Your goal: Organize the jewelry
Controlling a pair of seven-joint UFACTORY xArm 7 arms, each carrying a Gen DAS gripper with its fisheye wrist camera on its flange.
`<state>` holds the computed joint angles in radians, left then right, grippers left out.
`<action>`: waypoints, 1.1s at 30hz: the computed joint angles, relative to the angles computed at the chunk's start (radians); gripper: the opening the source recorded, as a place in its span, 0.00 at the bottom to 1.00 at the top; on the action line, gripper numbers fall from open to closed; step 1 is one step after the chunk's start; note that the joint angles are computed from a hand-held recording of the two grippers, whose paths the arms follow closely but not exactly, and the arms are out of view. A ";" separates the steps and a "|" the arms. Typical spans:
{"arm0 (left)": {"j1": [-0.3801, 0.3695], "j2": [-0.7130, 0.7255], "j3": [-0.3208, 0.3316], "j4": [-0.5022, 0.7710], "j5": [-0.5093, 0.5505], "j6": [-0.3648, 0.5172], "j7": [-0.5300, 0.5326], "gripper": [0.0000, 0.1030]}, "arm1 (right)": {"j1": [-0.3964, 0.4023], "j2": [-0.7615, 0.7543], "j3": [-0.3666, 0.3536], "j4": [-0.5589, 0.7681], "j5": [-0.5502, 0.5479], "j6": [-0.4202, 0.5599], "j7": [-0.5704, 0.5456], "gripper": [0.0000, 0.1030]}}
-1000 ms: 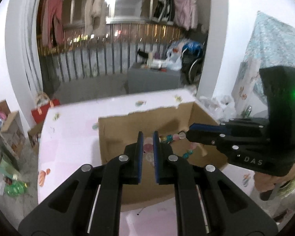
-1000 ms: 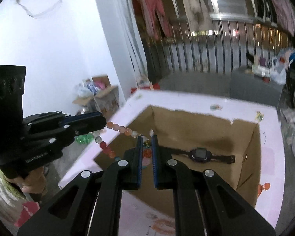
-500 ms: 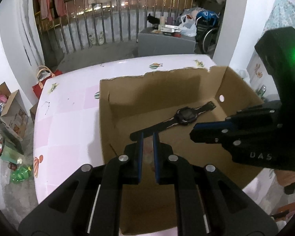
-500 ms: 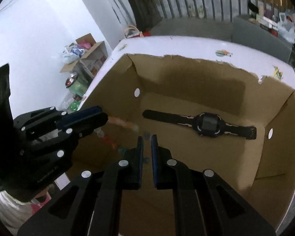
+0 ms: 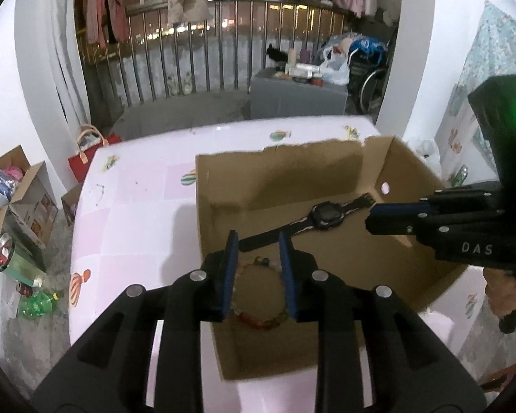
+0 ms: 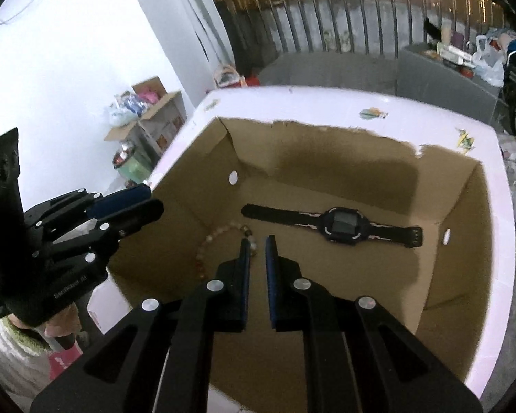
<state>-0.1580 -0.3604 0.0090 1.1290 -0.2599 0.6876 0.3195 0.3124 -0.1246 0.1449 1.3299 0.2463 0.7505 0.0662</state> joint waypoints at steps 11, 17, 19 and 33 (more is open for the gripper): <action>-0.094 -0.363 0.041 -0.270 -0.070 -0.095 0.061 0.24 | 0.056 -0.386 -0.021 -0.385 0.042 -0.243 -0.102 0.30; -0.143 -0.518 0.046 -0.400 -0.071 -0.081 0.053 0.24 | 0.067 -0.568 -0.017 -0.575 0.002 -0.285 -0.060 0.30; -0.168 -0.544 0.054 -0.434 -0.079 -0.070 0.052 0.24 | 0.066 -0.607 -0.018 -0.622 -0.009 -0.280 -0.035 0.30; -0.370 -0.362 0.092 -0.510 -0.254 -0.090 0.199 0.24 | 0.043 -0.665 -0.067 -0.789 -0.043 -0.246 0.107 0.29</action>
<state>-0.5282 -0.7221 0.1007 0.6185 -0.5137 0.5973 0.5180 0.3552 -0.7892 0.0777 0.5411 0.2036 0.5049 0.1735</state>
